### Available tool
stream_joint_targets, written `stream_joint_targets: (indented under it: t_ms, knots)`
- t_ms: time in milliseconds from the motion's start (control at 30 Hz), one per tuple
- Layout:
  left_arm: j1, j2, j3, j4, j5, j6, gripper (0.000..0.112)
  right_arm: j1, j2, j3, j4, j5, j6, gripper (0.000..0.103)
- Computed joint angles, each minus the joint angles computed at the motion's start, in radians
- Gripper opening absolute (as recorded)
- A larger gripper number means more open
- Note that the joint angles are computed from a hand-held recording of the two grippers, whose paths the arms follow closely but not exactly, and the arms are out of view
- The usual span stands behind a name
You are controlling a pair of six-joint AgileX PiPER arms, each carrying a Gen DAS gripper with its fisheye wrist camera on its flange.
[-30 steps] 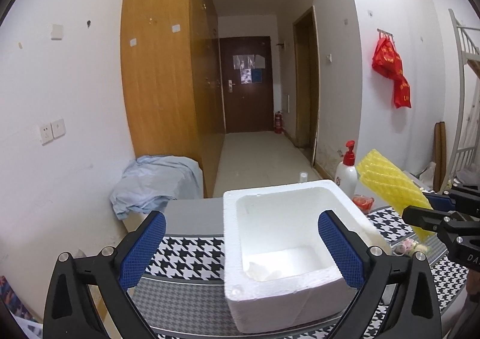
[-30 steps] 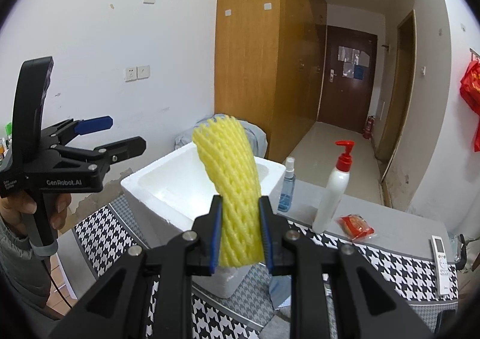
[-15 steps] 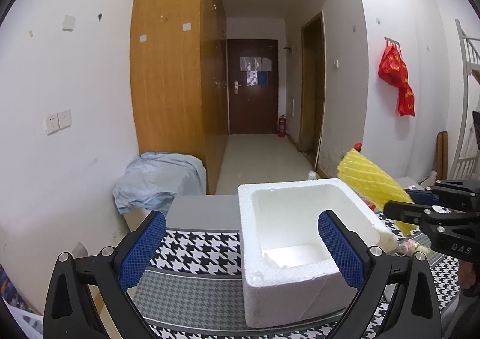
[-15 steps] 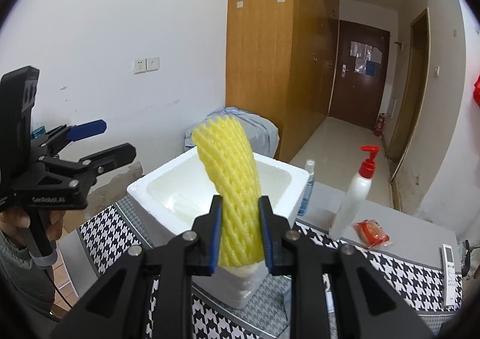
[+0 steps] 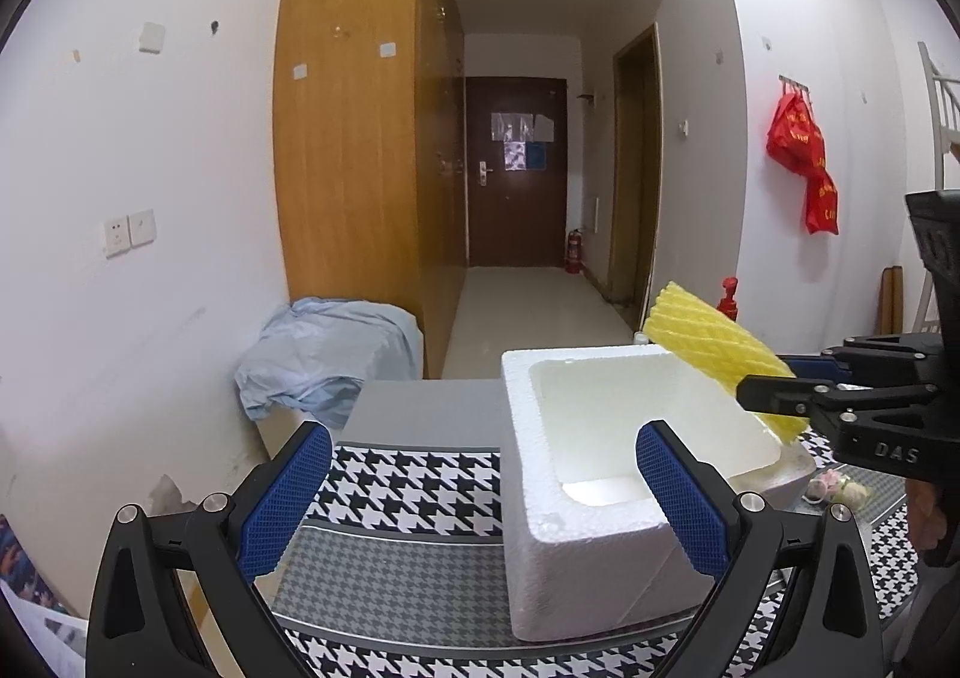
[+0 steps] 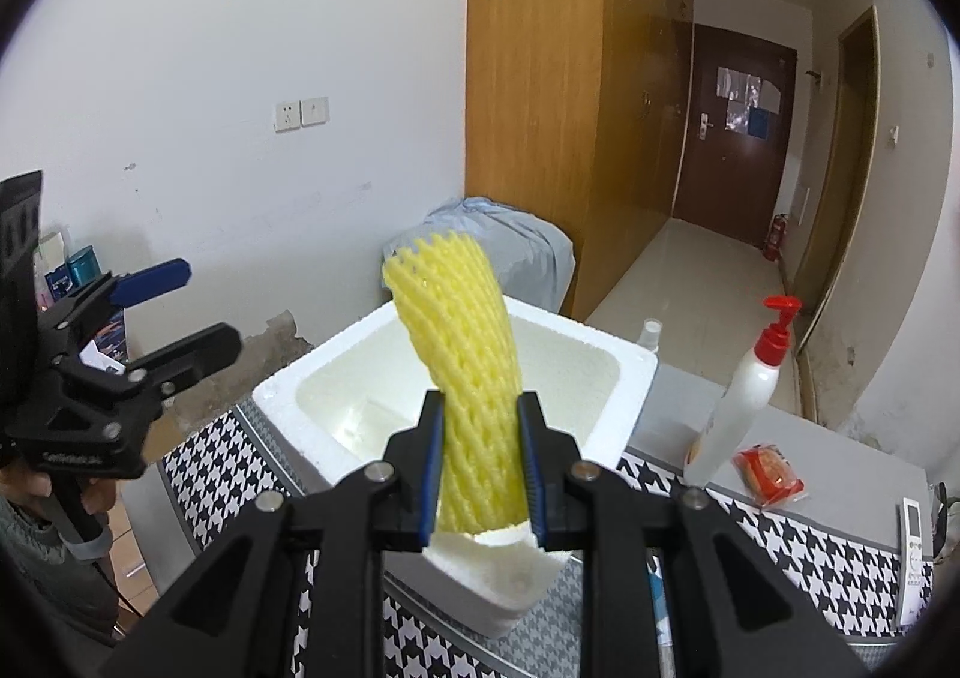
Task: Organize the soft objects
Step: 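Lower the yellow mesh sleeve into the foam box and open the right gripper, then withdraw both open grippers from the foam box back toward the mat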
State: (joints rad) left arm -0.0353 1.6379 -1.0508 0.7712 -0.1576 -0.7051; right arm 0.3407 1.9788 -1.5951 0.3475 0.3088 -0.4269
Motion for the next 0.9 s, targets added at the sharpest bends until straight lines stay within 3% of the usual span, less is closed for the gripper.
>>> stream_joint_targets:
  t_ms: [100, 167, 233, 333, 667, 900]
  knots:
    - [0.001, -0.004, 0.016, -0.15, -0.006, 0.148, 0.102, 0.001, 0.025, -0.041, -0.033, 0.028, 0.046, 0.028]
    - [0.009, -0.001, 0.017, -0.121, -0.014, 0.113, 0.102, 0.01, 0.043, -0.07, -0.079, 0.044, 0.087, 0.031]
    - [0.007, 0.006, 0.011, -0.115, -0.01, 0.106, 0.102, 0.018, 0.055, -0.091, -0.125, 0.048, 0.138, 0.052]
    - [0.017, 0.014, 0.013, -0.109, -0.018, 0.101, 0.102, 0.019, 0.054, -0.09, -0.109, 0.039, 0.131, 0.065]
    - [0.041, 0.02, 0.018, -0.083, -0.023, 0.062, 0.102, 0.028, 0.039, -0.064, -0.108, 0.02, 0.136, 0.073]
    - [0.041, 0.002, 0.043, -0.168, -0.031, 0.149, 0.102, 0.019, 0.011, -0.009, 0.038, -0.023, 0.018, 0.09]
